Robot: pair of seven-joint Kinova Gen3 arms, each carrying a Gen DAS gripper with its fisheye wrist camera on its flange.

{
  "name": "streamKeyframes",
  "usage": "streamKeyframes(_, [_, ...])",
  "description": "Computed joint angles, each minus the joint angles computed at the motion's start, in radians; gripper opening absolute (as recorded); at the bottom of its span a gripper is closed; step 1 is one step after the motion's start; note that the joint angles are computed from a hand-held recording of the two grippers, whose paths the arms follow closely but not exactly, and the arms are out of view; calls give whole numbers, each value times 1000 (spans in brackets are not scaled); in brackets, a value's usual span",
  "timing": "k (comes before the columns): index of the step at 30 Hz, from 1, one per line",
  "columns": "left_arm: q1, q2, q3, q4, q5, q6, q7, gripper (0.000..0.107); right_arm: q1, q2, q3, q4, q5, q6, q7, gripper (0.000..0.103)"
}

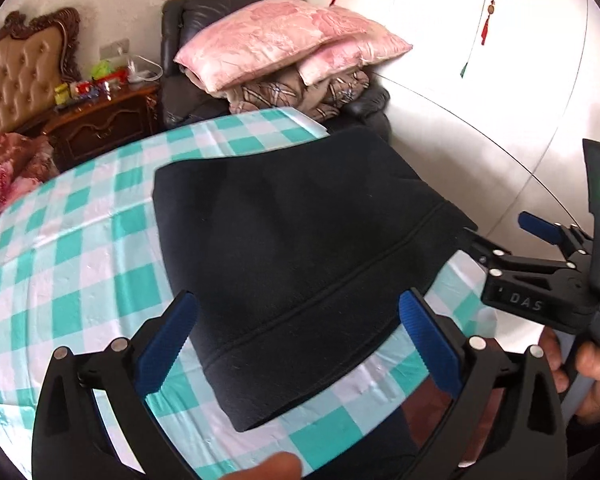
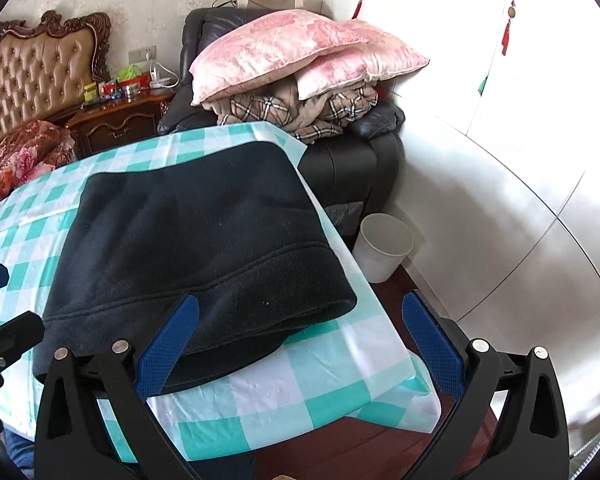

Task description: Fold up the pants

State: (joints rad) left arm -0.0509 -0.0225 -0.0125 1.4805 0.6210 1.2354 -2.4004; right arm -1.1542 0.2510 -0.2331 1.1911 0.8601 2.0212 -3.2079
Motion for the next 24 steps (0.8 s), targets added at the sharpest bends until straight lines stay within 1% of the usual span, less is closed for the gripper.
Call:
streamKeyframes(2, [0, 4, 1, -5, -9, -3, 14, 101, 1, -1, 2, -1, -1, 4, -2, 98])
streamKeyframes(6, [-5, 18, 2, -20, -6, 20, 28, 101, 3, 0, -1, 2, -9, 2, -7, 98])
streamKeyframes(14, [-11, 22, 5, -19, 3, 31, 18, 101, 8, -5, -3, 9, -13, -6, -11, 98])
streamKeyframes(21, [-8, 19, 8, -11, 1, 24, 12, 101, 12, -8, -6, 13, -17, -12, -12, 98])
streamKeyframes(24, [-15, 23, 1, -12, 25, 47, -8, 101, 13, -7, -6, 13, -17, -12, -13, 98])
